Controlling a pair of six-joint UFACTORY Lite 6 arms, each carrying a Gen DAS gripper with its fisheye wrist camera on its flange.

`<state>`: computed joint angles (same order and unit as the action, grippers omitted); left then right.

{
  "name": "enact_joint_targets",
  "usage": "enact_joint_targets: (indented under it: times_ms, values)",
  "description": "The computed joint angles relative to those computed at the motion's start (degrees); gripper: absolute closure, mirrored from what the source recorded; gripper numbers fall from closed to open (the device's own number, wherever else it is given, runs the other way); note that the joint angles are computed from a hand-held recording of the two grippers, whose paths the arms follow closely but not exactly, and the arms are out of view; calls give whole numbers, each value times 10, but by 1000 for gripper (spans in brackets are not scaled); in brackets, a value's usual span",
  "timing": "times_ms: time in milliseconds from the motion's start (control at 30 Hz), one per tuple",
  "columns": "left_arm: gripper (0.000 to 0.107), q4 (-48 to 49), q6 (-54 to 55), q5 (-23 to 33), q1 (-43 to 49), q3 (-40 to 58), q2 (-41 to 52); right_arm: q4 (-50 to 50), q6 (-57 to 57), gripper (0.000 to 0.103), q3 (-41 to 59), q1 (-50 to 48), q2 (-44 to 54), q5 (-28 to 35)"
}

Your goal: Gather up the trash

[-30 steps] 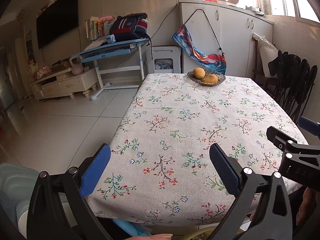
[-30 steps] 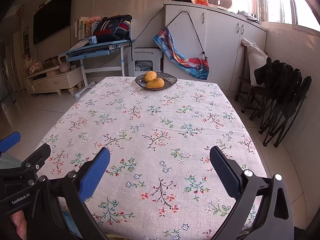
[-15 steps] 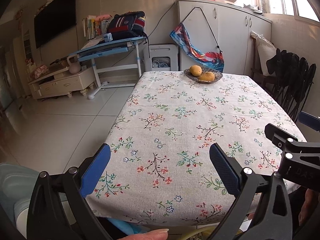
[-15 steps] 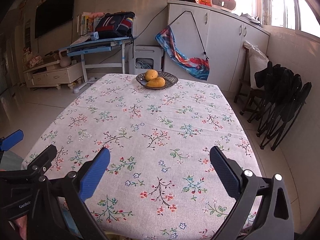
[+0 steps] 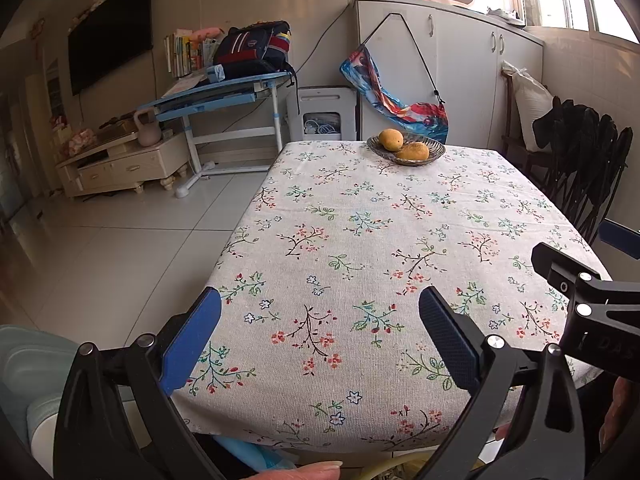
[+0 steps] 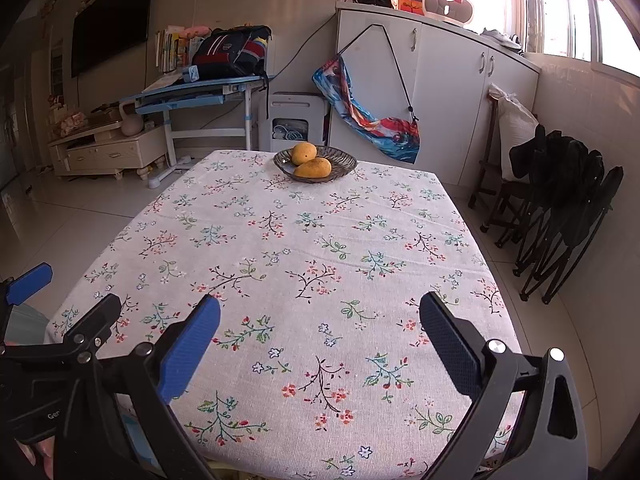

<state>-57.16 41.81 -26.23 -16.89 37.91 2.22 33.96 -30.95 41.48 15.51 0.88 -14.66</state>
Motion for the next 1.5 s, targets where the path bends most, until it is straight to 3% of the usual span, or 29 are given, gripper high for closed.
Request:
enact_joint_targets:
  times_ms: [1500]
  values:
    - [11, -80, 76, 1, 9, 22, 15, -23, 30, 7, 4, -7, 14, -3]
